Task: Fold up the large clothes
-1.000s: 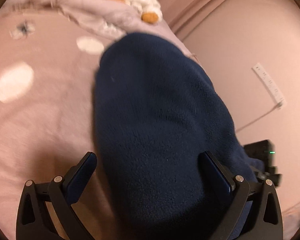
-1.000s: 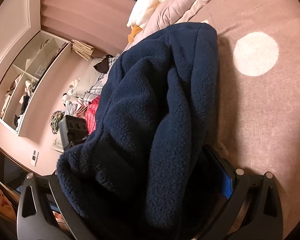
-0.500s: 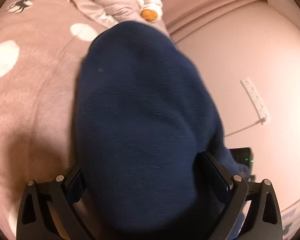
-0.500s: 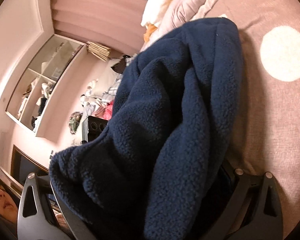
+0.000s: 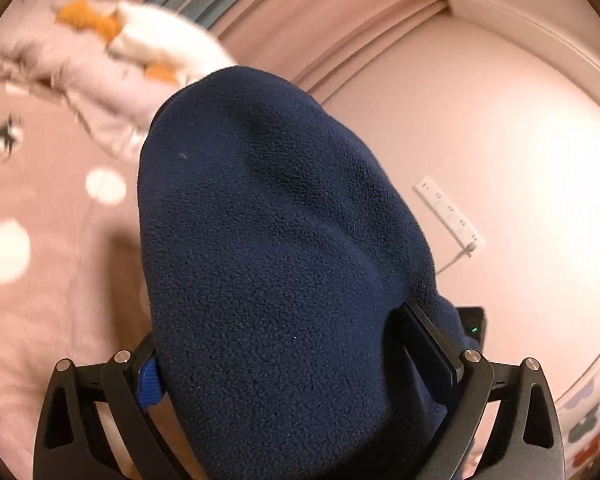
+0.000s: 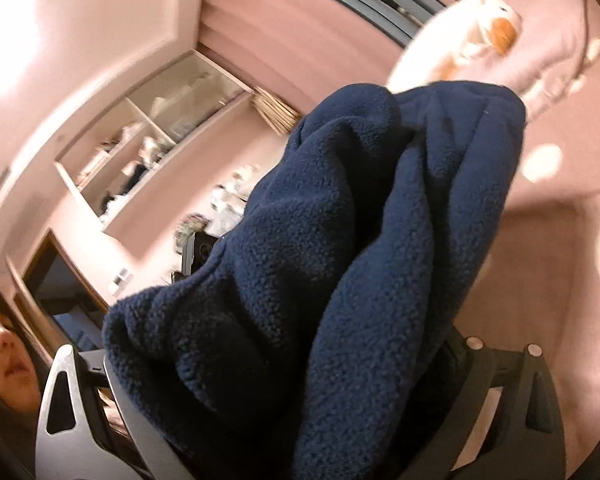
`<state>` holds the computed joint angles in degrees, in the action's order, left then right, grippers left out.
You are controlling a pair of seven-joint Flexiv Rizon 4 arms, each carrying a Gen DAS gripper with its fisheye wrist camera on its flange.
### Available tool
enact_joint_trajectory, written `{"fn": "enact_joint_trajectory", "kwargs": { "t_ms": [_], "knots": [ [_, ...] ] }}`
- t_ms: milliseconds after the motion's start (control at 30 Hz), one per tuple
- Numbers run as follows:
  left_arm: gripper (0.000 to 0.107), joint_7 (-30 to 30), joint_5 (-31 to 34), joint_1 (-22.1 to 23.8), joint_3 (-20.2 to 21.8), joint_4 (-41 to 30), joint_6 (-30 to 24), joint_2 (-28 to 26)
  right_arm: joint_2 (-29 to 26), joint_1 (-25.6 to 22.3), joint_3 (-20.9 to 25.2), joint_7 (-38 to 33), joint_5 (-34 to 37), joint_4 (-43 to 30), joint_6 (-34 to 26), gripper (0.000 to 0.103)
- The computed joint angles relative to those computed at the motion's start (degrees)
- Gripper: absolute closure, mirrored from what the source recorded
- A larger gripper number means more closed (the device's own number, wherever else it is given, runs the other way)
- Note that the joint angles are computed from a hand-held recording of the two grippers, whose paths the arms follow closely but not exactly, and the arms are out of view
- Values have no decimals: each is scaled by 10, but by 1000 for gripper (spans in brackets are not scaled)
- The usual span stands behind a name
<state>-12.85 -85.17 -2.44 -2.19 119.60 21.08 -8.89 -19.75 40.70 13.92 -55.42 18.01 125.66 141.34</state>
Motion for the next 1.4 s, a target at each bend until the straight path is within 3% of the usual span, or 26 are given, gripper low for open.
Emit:
{"fn": "enact_joint_trajectory", "kwargs": {
  "t_ms": [133,300,400,700,900,1167,1300,1400],
  "knots": [
    [8,3,-13,12,12,2,-27,21,-10,-6,1,2,-33,-14,11,3],
    [8,14,-21,-6,18,29,24,62,-37,-30,13,48,-86,-13,57,2],
    [8,18,-11,-9,27,43,28,80,-37,-29,11,58,-93,-6,63,1],
    [8,25,-12,15,40,27,-19,69,-20,-7,0,16,-68,-18,38,0],
    [8,-2,-15,37,39,2,-52,43,-28,-6,3,19,-62,-28,34,0],
    [8,-3,-3,44,38,1,-50,42,-21,6,-3,9,-44,-40,11,0],
    [27,16,-8,41,37,8,-21,49,-13,17,-7,-10,-26,-46,-6,0],
    [27,22,-14,42,37,9,-23,48,-11,16,-5,-15,-25,-50,-9,0]
  ]
}}
